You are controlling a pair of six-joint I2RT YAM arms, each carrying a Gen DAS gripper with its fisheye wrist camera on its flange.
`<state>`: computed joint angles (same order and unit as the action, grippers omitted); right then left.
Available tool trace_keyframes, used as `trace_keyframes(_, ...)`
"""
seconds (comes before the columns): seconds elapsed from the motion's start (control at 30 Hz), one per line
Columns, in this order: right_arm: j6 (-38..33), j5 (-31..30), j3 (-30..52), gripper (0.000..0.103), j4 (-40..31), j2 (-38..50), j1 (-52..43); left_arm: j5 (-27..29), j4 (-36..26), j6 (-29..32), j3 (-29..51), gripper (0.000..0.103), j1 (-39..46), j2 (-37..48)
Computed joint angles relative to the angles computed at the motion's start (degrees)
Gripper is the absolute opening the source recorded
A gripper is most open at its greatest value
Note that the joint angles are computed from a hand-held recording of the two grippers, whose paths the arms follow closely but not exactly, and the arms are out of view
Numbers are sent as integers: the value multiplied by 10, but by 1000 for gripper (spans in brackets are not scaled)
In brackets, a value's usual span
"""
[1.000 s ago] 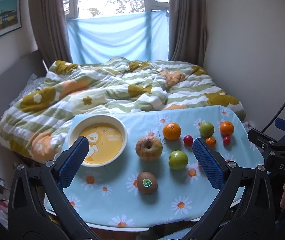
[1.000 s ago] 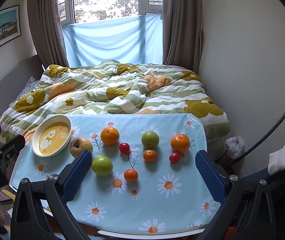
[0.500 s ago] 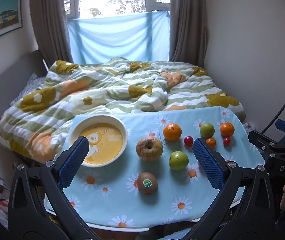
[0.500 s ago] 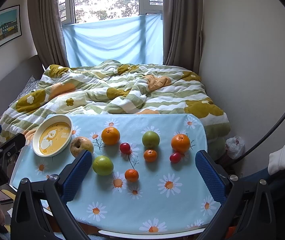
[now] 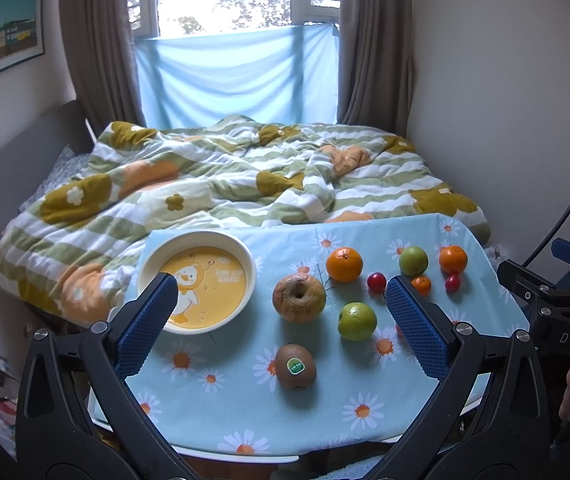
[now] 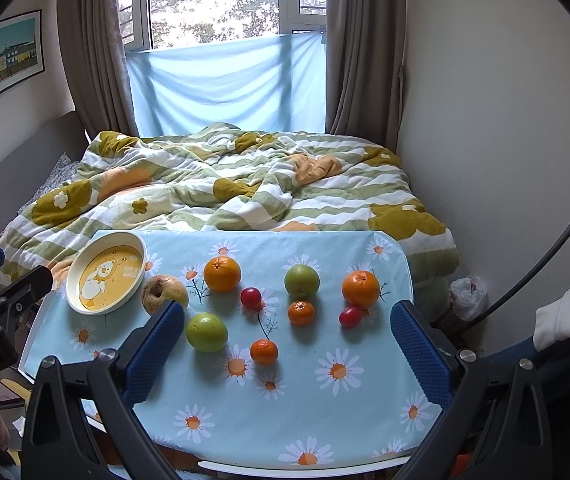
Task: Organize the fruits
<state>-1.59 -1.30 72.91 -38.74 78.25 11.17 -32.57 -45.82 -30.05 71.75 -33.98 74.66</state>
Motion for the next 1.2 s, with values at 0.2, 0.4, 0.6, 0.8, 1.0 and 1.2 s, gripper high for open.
trace_keyframes(0.2, 2, -3, 16, 103, -14, 4, -1, -1, 1, -2, -1, 103, -1, 1)
trace_keyframes(0.4, 0, -6, 18, 103, -15, 4, -3, -1, 0, -1, -3, 103, -1, -3)
trace_keyframes(0.6, 3, -3, 18, 103, -16, 3, -1, 0, 7, 0, -7, 103, 0, -3)
trace_keyframes(0.8, 3, -4, 19, 103, -13, 2, -1, 1, 10, 4, -9, 103, 1, -4)
trace_keyframes(1.0, 6, -1, 21, 103, -17, 2, 1, 8, 14, 5, -10, 103, 4, -2)
trace_keyframes(1.2, 9, 20, 25, 103, -24, 4, 0, 43, -5, 23, -10, 103, 30, -11)
